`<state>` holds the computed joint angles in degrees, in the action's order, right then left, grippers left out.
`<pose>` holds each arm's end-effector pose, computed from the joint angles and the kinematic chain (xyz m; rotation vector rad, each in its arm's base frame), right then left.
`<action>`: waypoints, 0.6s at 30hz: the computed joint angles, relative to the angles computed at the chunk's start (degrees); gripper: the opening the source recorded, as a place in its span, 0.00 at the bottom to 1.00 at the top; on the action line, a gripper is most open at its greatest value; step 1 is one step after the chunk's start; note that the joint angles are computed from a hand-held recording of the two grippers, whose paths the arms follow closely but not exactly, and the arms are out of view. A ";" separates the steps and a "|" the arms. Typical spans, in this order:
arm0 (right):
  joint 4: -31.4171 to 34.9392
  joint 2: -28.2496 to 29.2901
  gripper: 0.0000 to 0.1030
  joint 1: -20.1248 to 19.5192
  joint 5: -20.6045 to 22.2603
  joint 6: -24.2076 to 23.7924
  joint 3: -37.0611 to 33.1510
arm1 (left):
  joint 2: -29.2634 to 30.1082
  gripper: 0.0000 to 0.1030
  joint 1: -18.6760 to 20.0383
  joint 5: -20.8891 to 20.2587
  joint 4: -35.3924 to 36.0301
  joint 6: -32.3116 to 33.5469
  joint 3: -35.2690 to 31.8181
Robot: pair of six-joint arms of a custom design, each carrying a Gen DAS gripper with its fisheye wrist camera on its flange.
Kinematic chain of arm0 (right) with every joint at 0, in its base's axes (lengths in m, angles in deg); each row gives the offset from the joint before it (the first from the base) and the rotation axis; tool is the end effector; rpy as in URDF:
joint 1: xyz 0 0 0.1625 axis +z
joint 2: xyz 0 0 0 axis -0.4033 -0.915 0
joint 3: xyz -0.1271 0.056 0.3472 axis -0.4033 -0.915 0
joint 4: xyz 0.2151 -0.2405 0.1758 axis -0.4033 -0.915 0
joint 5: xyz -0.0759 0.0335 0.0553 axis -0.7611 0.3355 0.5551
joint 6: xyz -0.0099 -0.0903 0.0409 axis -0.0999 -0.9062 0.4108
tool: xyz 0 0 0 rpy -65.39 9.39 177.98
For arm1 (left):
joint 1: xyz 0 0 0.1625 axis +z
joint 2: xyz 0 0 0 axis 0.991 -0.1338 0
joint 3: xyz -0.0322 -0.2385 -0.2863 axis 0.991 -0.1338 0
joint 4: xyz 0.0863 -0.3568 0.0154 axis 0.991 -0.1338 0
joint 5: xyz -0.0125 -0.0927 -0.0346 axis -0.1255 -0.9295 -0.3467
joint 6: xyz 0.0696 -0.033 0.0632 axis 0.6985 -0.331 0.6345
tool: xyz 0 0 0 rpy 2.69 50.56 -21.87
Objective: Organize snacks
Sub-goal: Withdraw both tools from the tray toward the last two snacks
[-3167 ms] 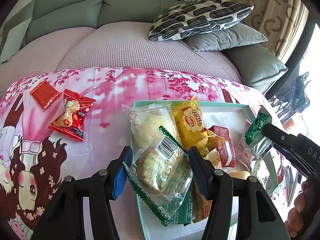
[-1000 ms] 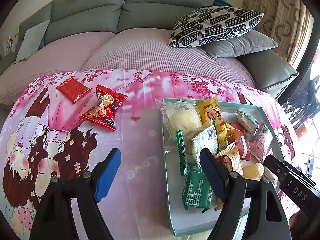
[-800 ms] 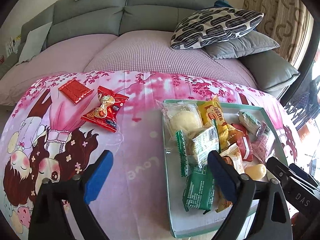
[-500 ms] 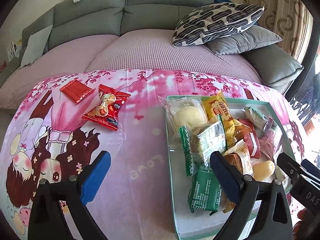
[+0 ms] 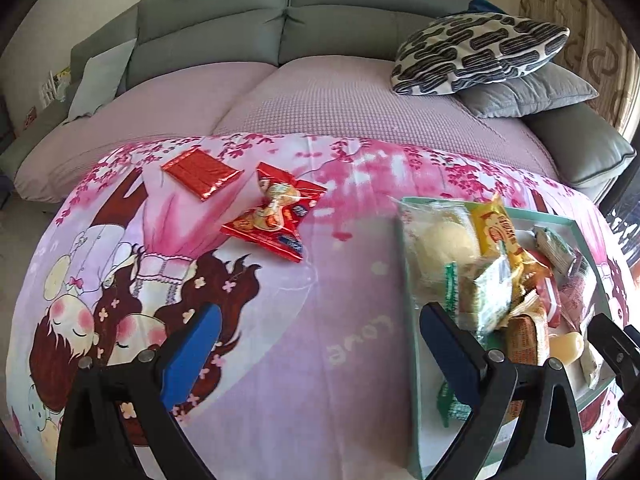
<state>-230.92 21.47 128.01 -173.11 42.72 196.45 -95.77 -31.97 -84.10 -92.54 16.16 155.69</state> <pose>0.1724 -0.4634 0.1474 -0.2046 -2.1484 1.0398 -0.1955 -0.5615 0.0992 0.5294 2.3105 -0.6667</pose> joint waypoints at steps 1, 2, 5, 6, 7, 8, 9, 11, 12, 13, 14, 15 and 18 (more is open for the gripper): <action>0.19 0.09 1.00 0.08 1.21 -0.09 -0.10 | -0.52 0.97 0.43 0.42 0.32 0.22 0.05; 0.39 0.19 1.00 0.09 2.52 -0.35 -0.19 | -0.98 0.97 0.81 1.37 0.91 -0.01 0.00; 0.89 1.15 1.00 0.51 4.21 -1.22 -1.08 | -2.18 0.97 1.90 5.64 2.36 -2.46 -0.04; 0.92 1.50 1.00 0.66 4.48 -1.55 -1.40 | -2.68 0.97 2.34 6.49 2.87 -3.31 -0.01; 0.90 1.81 1.00 0.77 4.94 -1.86 -1.66 | -3.30 0.97 2.77 7.03 3.41 -4.11 0.16; 0.94 1.98 1.00 0.80 5.55 -2.02 -1.79 | -3.85 0.97 3.16 7.44 3.95 -4.89 0.24; 1.05 2.17 1.00 0.83 6.12 -2.01 -1.93 | -4.38 0.97 3.49 7.81 4.41 -5.55 0.36; 1.27 2.59 1.00 0.91 7.17 -1.62 -2.20 | -5.19 0.97 3.95 8.40 4.43 -6.01 0.75; 1.55 2.85 1.00 0.93 7.71 -1.34 -2.42 | -5.56 0.97 4.12 8.66 4.42 -6.09 0.92; 2.05 3.07 1.00 0.99 8.22 -1.08 -2.66 | -5.94 0.97 4.28 8.84 4.37 -6.11 1.16; 2.39 3.38 1.00 1.09 8.61 -1.07 -2.91 | -6.39 0.97 4.34 8.98 4.26 -6.15 1.56; 2.66 3.81 1.00 1.25 8.78 -1.22 -3.31 | -6.71 0.96 4.40 9.00 4.15 -6.11 1.84; 2.58 5.06 1.00 1.87 9.24 -1.56 -4.37 | -7.42 0.97 4.72 8.41 3.82 -5.54 2.19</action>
